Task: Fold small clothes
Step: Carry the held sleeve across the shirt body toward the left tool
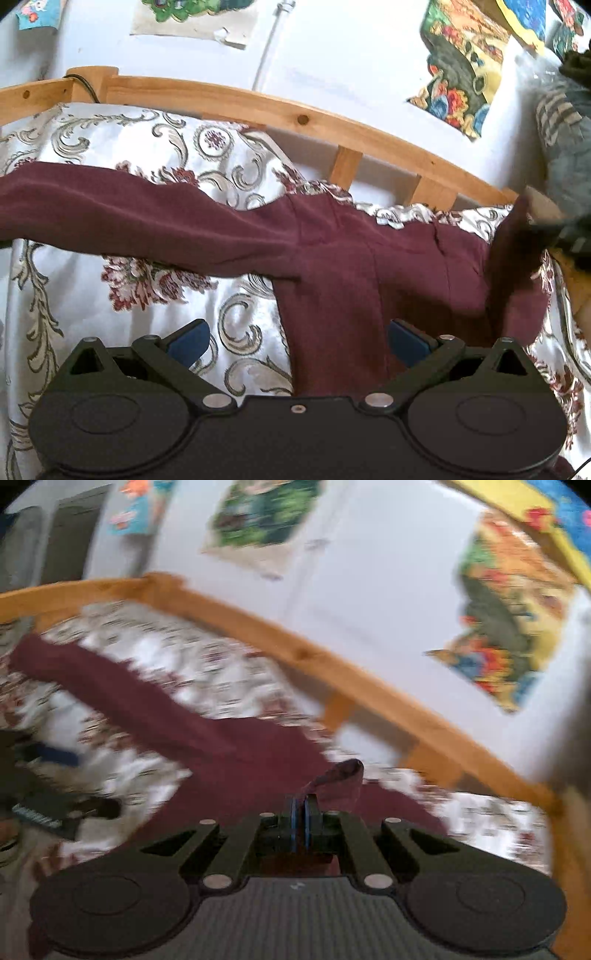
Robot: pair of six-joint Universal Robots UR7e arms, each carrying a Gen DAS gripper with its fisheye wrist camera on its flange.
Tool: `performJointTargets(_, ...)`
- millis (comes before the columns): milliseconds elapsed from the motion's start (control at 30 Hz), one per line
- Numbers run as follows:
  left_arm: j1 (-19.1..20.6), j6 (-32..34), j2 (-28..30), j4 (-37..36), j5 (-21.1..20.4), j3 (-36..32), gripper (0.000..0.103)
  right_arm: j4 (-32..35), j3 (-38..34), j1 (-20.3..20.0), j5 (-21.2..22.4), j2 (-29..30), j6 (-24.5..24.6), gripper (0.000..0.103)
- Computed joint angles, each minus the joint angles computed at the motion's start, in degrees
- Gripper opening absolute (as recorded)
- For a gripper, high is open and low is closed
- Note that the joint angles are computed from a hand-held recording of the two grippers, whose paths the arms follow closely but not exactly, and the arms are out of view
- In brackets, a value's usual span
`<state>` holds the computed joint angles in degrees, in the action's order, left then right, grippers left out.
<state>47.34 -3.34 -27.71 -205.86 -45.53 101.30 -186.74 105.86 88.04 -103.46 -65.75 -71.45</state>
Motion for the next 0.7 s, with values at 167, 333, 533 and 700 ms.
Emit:
performJointTargets(167, 0.37, -1.96, 0.1, -0.32, 1.91, -0.26, 0.102, 2.41, 4.16, -1.14, 1.2, 0.54, -0.04, 0.009)
performJointTargets(333, 1.49, -2.24, 0.59, -1.09, 0.21, -0.65, 0.102, 8.02, 6.11, -3.91, 3.56, -2.7, 1.42, 0.059)
performJointTargets(533, 3.11, 2.33, 3.27, -4.2, -6.12, -2.84, 0.102, 5.85, 1.48, -7.59, 1.65, -2.8, 4.24, 0.074)
performJointTargets(700, 3.92, 5.75, 6.56, -0.5, -7.41, -6.69, 0.102, 2.61, -9.26, -10.4, -2.07, 2.9, 4.95, 0.074)
